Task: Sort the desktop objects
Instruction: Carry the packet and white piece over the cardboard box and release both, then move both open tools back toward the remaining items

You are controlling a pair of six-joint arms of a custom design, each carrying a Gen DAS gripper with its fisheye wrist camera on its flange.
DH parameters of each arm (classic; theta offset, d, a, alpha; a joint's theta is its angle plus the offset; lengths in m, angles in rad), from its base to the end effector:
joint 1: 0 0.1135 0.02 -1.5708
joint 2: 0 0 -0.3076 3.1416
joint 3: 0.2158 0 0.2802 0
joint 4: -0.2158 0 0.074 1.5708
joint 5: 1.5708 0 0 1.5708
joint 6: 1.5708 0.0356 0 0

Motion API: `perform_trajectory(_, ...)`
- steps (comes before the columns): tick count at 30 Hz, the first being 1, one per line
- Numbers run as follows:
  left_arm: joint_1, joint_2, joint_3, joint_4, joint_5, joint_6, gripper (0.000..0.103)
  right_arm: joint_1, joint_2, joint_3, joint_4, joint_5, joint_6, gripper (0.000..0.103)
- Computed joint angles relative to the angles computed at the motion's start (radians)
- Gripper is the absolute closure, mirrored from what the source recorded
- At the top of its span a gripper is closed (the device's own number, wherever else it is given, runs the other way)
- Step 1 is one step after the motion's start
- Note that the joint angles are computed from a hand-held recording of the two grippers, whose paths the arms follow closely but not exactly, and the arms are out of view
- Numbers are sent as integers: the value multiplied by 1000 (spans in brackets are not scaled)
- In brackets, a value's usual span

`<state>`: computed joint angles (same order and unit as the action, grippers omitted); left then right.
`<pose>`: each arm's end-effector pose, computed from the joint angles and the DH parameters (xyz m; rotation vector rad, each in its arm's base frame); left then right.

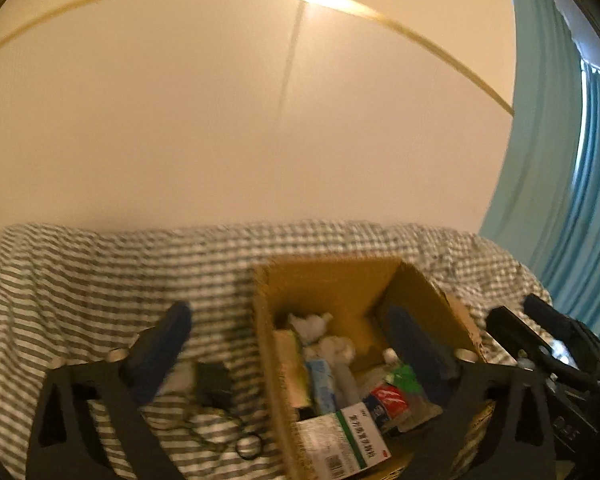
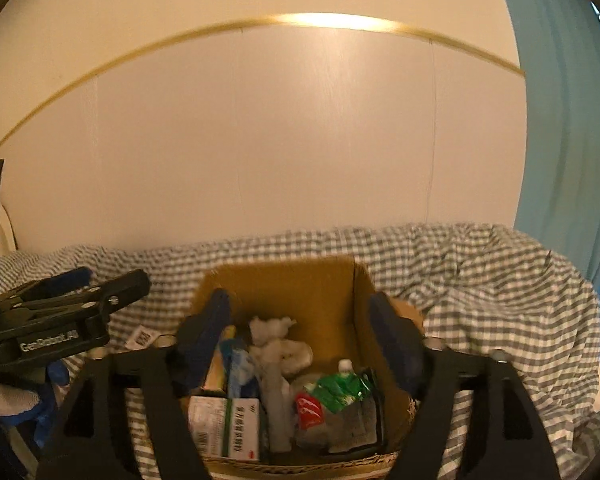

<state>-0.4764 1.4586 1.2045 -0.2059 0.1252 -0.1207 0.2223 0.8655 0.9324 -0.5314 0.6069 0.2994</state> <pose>0.3210 -0.1707 0.3599 0.4438 2.0155 -0.5000 0.1820 0.0203 0.3796 0.4454 1.9063 -0.2754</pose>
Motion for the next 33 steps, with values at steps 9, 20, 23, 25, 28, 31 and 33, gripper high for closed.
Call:
perform_trajectory(9,130,-149,-50,-6,-17,83,0,322,1,39,73,300,-2,0)
perform_trajectory(20,343,-216,-100,32,76,99,0,495,122,78,149,372,18,0)
perform_trajectory(23,388,-213,-114,54,90,113,0,505,158,85,162,361,32,0)
perform_trajectory(25,411,-208,-123,70,97,136,0,509,188,87,179,356,38,0)
perform_trajectory(28,450,-190,-123,68,138,163,0,509,236,93,199,340,56,0)
perform_trajectory(31,485,-138,-89,15,180,179,0,491,280,95,223,302,68,1)
perform_trajectory(33,497,-94,-66,-20,191,208,0,484,314,94,242,287,71,3)
